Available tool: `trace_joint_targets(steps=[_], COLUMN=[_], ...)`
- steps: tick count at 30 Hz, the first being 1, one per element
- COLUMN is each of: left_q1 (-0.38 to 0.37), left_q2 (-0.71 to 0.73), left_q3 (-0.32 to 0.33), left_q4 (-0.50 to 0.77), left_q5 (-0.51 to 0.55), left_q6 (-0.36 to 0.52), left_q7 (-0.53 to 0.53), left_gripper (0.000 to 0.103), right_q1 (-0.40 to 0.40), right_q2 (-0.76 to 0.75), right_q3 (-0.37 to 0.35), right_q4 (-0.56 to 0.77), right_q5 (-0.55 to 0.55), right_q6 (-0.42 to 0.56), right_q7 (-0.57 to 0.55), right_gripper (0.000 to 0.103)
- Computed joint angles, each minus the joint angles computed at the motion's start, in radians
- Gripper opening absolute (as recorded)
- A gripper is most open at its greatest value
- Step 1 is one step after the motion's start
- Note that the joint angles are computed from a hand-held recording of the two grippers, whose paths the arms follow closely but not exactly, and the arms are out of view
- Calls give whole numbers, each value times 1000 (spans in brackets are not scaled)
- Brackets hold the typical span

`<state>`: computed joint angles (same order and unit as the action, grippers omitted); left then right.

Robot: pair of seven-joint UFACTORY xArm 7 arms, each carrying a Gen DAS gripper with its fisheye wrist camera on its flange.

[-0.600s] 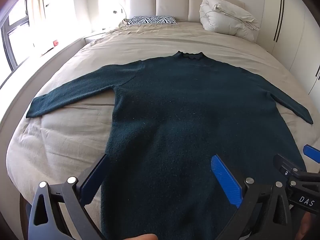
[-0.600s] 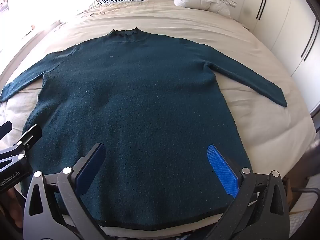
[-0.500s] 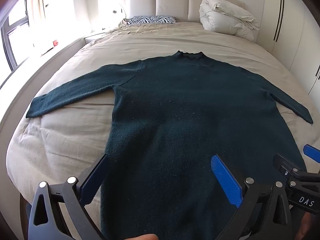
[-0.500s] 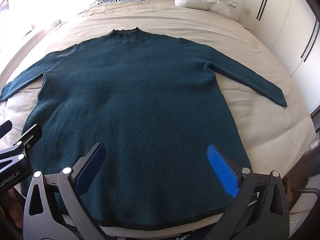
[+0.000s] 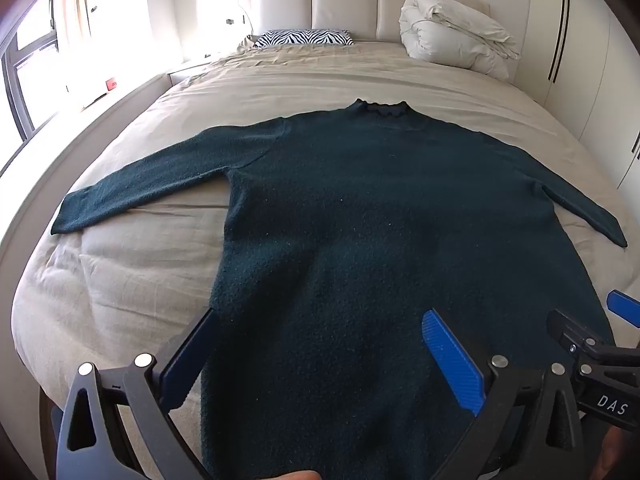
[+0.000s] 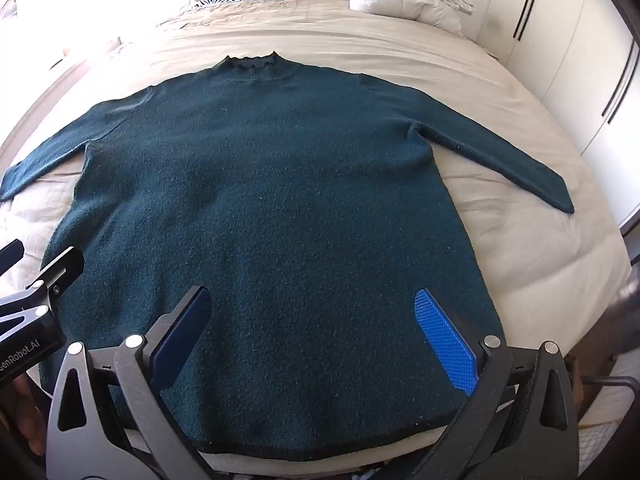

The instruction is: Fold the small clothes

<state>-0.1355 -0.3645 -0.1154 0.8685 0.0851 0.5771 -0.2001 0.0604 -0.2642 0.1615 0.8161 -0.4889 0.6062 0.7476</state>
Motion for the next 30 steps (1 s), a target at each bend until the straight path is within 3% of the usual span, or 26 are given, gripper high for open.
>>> trace_joint_targets(steps=[30], left_q1=[-3], left_q2=[-1], left_q3=[-4], left_q4=[-16], left_q5=[5], left_q6=[-5], left_q7=[-12], left_gripper=[103], right_q1=[1], right_q2=[2], right_q3=[0], right_q4=[-25], right_q5=[-7], right_q6=[-16], right_q7=[15], right_gripper=[103])
